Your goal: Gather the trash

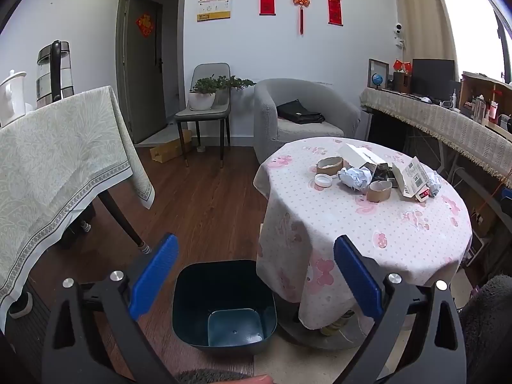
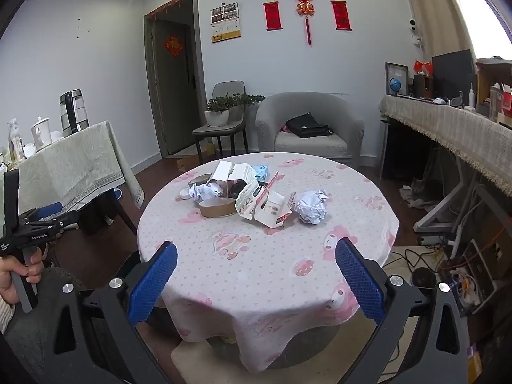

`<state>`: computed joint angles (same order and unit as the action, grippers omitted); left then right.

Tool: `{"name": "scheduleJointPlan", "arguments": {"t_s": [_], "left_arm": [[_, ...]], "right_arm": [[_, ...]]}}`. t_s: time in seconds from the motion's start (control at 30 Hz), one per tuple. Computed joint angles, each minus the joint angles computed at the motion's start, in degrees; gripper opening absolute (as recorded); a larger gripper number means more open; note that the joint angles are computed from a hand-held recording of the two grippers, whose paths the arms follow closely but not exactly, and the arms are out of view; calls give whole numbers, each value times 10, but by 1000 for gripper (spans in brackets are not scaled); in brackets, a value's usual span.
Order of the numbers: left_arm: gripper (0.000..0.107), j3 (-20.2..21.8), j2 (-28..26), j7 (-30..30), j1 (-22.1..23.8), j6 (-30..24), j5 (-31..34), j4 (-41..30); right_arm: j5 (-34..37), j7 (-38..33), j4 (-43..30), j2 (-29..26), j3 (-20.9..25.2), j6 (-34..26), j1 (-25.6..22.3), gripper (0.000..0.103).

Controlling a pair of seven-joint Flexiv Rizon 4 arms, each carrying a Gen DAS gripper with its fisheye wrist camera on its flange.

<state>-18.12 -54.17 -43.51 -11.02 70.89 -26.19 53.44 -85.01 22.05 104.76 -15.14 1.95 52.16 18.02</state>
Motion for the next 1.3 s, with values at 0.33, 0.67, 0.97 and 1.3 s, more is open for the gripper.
{"name": "scheduleJointPlan", "arguments": {"t_s": [0.33,0.67,0.97,1.3], "left_arm": [[99,-12,14,16,13,8,-7,26],[99,9,1,-6,-3,-5,8,-2],[99,8,1,-7,-2,-6,9,-3],[99,9,1,-8,-2,-6,10,-3]], "right_arm": [[-7,13,1,1,-1,7,-3,100],[-6,12,1,0,0,5,-2,100],[-6,12,1,1,0,6,-3,100],[-6,11,1,1,0,6,-3,100]]}}
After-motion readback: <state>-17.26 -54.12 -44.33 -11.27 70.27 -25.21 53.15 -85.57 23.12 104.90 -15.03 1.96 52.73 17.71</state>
